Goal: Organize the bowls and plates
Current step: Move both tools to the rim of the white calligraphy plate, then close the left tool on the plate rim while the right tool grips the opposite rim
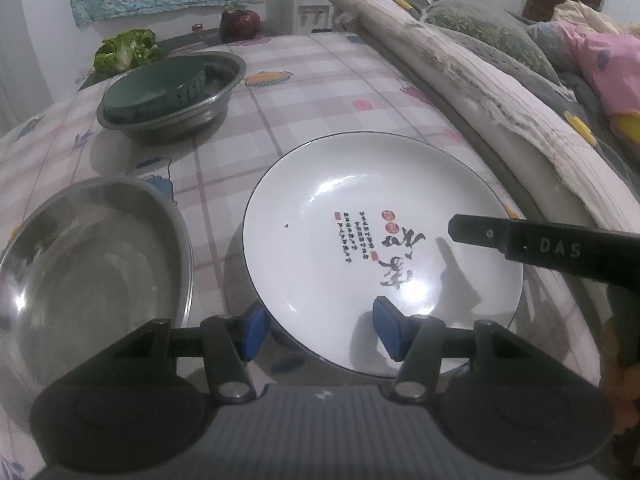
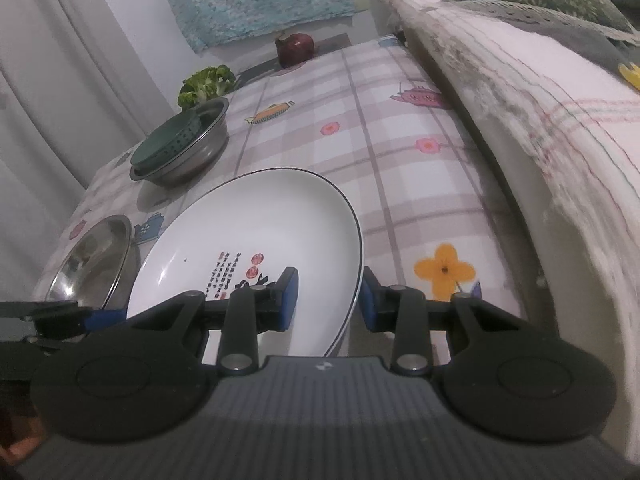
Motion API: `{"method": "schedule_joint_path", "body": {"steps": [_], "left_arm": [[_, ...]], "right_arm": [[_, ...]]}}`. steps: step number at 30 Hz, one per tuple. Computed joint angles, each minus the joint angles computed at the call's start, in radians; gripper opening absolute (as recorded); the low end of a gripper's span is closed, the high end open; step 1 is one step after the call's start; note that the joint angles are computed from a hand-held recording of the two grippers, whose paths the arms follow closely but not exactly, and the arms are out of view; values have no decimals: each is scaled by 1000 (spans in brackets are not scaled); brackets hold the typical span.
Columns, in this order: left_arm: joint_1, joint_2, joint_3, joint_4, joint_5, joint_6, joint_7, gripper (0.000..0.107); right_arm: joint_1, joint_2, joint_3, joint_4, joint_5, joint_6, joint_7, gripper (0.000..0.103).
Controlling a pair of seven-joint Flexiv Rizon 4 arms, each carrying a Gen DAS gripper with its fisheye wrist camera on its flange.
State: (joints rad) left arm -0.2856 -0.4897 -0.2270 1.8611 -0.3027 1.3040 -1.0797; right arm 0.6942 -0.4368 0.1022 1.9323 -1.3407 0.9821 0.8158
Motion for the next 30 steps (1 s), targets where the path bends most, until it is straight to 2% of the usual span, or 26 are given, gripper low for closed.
{"method": "schedule_joint_path", "body": {"steps": [10, 22, 30], "left_arm": [[27, 67, -29, 109, -34, 37, 38, 58], [41, 102, -51, 177, -79, 80, 71, 59], [54, 101, -76, 187, -107, 91, 100, 67]], "right_arm": [[35, 12, 21, 20, -34, -40, 104, 35], [59, 8, 33, 15, -42, -75, 117, 36], [55, 6, 33, 14, -50, -64, 123, 41]]}}
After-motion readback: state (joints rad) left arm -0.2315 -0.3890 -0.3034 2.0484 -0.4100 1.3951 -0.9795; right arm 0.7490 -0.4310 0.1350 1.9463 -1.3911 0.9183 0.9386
